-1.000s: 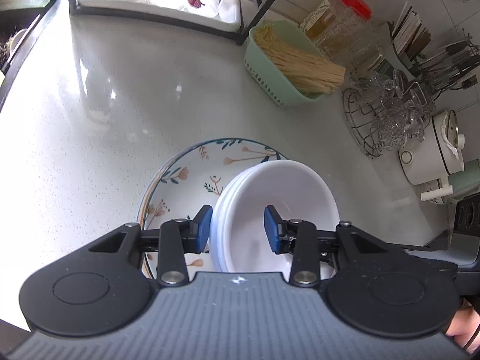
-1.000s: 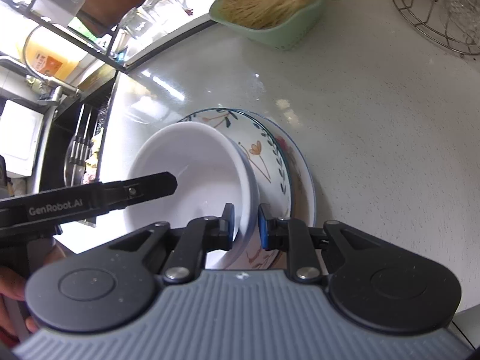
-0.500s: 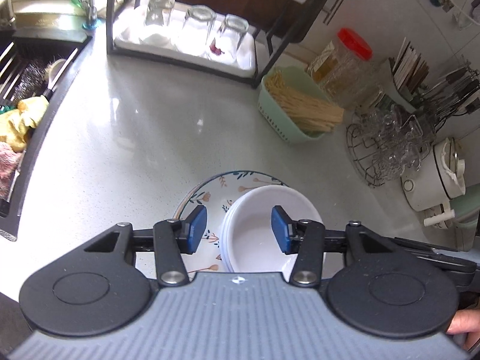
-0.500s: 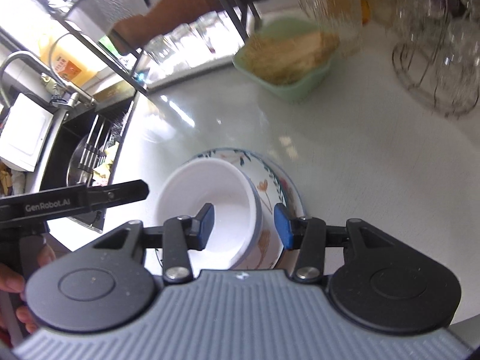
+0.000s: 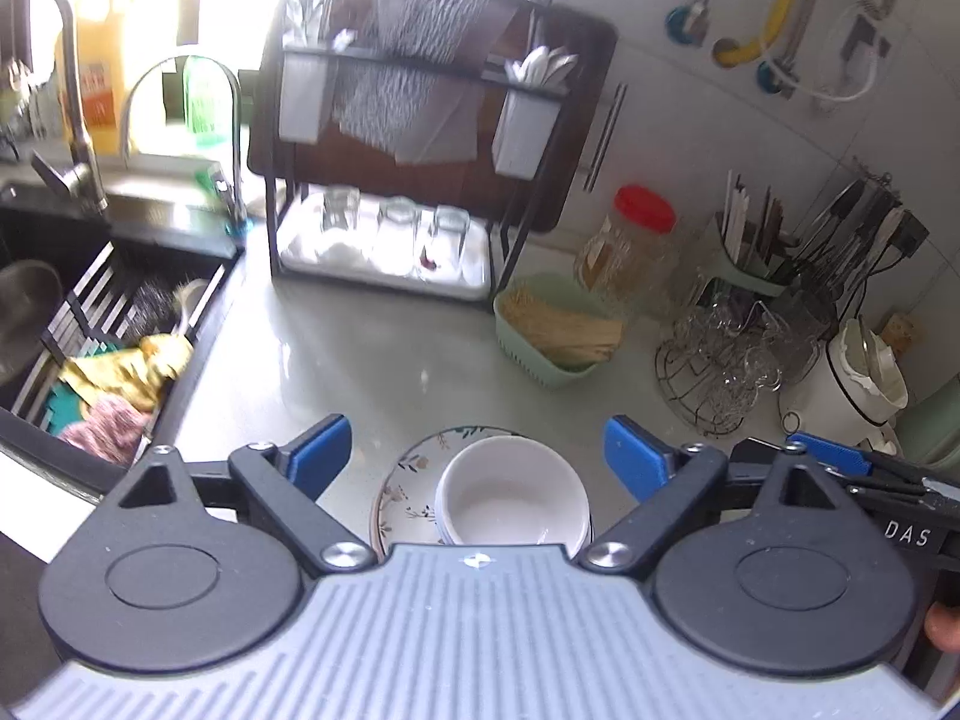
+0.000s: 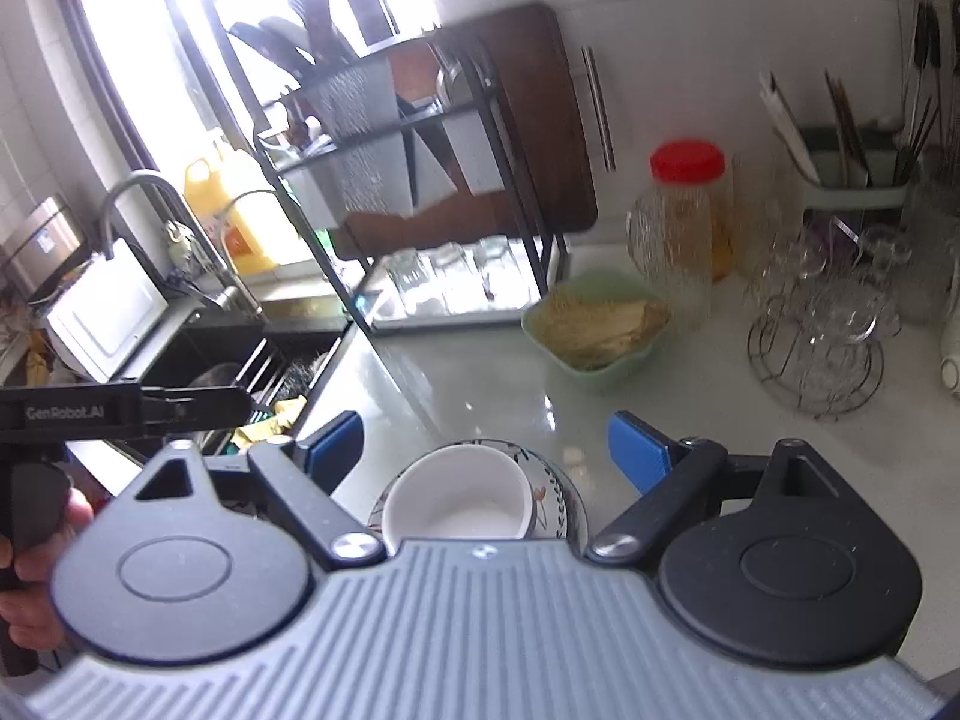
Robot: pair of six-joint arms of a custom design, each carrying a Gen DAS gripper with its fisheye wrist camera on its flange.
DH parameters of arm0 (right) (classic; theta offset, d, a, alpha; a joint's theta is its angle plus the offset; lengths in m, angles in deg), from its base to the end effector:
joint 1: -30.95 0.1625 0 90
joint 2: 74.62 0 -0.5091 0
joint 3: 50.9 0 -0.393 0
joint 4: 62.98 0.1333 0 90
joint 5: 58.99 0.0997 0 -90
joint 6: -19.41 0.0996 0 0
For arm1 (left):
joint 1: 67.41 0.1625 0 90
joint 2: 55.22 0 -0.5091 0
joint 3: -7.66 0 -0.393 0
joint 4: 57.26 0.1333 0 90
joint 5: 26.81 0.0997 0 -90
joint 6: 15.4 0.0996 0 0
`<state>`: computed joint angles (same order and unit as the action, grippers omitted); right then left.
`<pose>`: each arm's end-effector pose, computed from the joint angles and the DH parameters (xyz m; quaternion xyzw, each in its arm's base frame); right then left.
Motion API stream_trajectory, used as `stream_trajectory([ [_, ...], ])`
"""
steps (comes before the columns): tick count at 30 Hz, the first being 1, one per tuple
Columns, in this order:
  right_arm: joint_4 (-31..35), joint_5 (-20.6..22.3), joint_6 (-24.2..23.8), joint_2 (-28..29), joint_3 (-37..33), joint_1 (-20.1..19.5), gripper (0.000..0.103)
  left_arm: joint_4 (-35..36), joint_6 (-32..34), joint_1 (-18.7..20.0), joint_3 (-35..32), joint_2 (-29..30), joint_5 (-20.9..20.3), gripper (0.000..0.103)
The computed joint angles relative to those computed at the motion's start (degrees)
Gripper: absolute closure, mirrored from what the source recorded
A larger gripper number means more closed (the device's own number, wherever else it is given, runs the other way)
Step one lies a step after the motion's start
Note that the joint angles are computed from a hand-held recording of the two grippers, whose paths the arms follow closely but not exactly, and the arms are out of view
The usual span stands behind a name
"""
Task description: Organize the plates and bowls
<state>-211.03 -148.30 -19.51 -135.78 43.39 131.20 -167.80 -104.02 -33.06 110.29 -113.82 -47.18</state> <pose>0.2582 -0.6718 0.3454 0.4074 -0.8874 0.2105 0.0477 -0.3885 -0.5400 0.2524 -0.1167 0.8037 -0.4808 0.3305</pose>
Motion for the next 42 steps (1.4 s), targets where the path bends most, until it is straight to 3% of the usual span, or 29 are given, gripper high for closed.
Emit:
stream_trajectory([
  [1,-1.4,0.8,-0.9,-0.9,1.1,-0.2,0.01,4.6,-3.4,-1.0,-0.7,0.2,0.6,0.007],
  [2,-2.7,1.7,-1.7,-1.9,2.3,-0.5,0.0,8.9,-7.0,-1.9,-1.4,0.5,1.1,0.006],
  [6,-5.1,4.6,-3.8,-5.5,6.3,-1.8,0.0,23.1,-20.0,-5.2,-3.6,2.1,0.6,0.005],
  [8,-5.0,4.5,-4.4,-7.1,7.8,-2.4,0.0,26.9,-24.8,-6.7,-3.9,3.0,-0.1,0.005],
  [19,-6.4,5.4,-9.3,-16.4,17.0,-6.7,0.0,31.0,-33.7,-12.8,-4.2,8.0,-7.3,0.005],
  [24,-5.7,6.2,-10.8,-19.2,18.9,-8.5,0.0,30.4,-35.6,-14.8,-4.3,9.8,-8.5,0.005],
  [42,-3.9,6.9,-12.9,-22.5,20.4,-11.7,0.0,27.8,-35.8,-16.2,-5.6,12.8,-11.0,0.005],
])
